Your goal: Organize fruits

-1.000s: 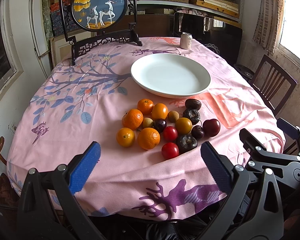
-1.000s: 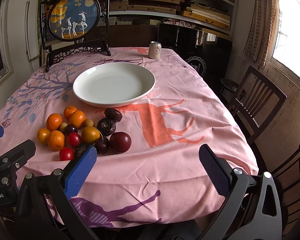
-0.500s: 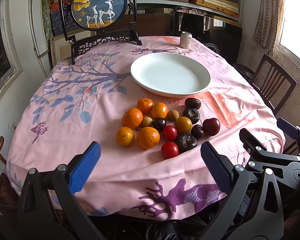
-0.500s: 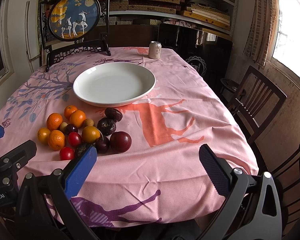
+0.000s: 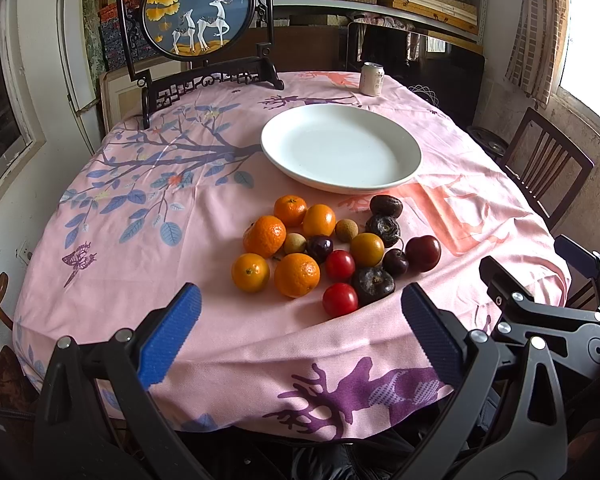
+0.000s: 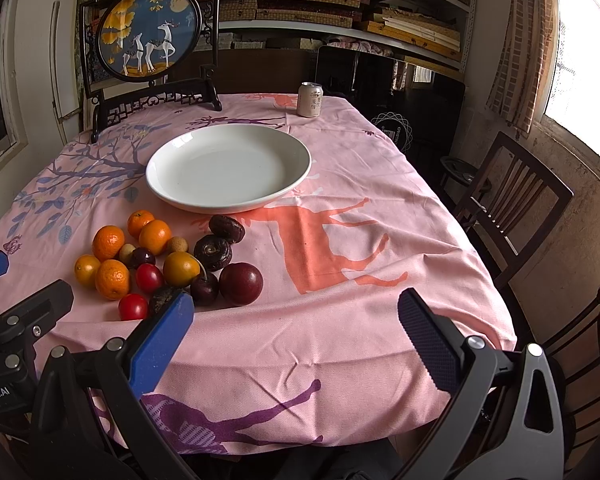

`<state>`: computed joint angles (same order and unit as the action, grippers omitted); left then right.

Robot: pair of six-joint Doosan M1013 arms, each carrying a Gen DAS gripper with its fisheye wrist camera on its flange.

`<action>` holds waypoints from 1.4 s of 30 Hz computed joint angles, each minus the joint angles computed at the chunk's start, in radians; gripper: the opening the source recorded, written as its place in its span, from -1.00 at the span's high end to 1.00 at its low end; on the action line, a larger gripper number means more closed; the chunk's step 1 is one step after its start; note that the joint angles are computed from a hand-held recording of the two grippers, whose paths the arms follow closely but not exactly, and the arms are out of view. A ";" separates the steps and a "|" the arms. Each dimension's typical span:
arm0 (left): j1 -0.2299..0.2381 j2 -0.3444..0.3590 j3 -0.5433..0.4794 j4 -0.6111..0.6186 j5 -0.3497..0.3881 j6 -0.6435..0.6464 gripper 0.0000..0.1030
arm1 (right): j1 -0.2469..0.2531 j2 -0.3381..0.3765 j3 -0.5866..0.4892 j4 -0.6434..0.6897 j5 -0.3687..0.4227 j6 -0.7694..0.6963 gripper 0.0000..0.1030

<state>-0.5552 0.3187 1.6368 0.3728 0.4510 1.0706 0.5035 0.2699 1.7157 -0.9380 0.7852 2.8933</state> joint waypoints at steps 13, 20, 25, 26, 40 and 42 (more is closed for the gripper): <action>0.000 0.000 -0.001 -0.001 0.002 0.001 -0.96 | 0.000 0.000 0.000 0.001 0.000 -0.001 -0.97; 0.000 0.000 0.000 -0.004 0.003 0.003 -0.96 | 0.000 0.000 -0.001 0.003 0.000 -0.002 -0.97; 0.000 0.000 -0.001 -0.006 0.004 0.006 -0.96 | 0.000 0.001 -0.001 0.002 0.001 0.000 -0.97; 0.001 0.000 -0.001 -0.011 0.005 0.011 -0.96 | 0.000 0.002 -0.001 0.003 0.000 -0.001 -0.97; 0.070 0.040 -0.014 0.065 0.090 -0.084 -0.96 | -0.116 0.024 0.011 0.384 -0.286 -0.411 -0.26; 0.079 0.048 -0.019 0.046 0.104 -0.075 -0.96 | -0.131 0.035 0.002 0.486 -0.304 -0.511 -0.26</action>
<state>-0.4765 0.3667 1.6175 0.4190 0.5550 0.9959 0.3730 0.3053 1.7174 -0.4523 0.4813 2.3821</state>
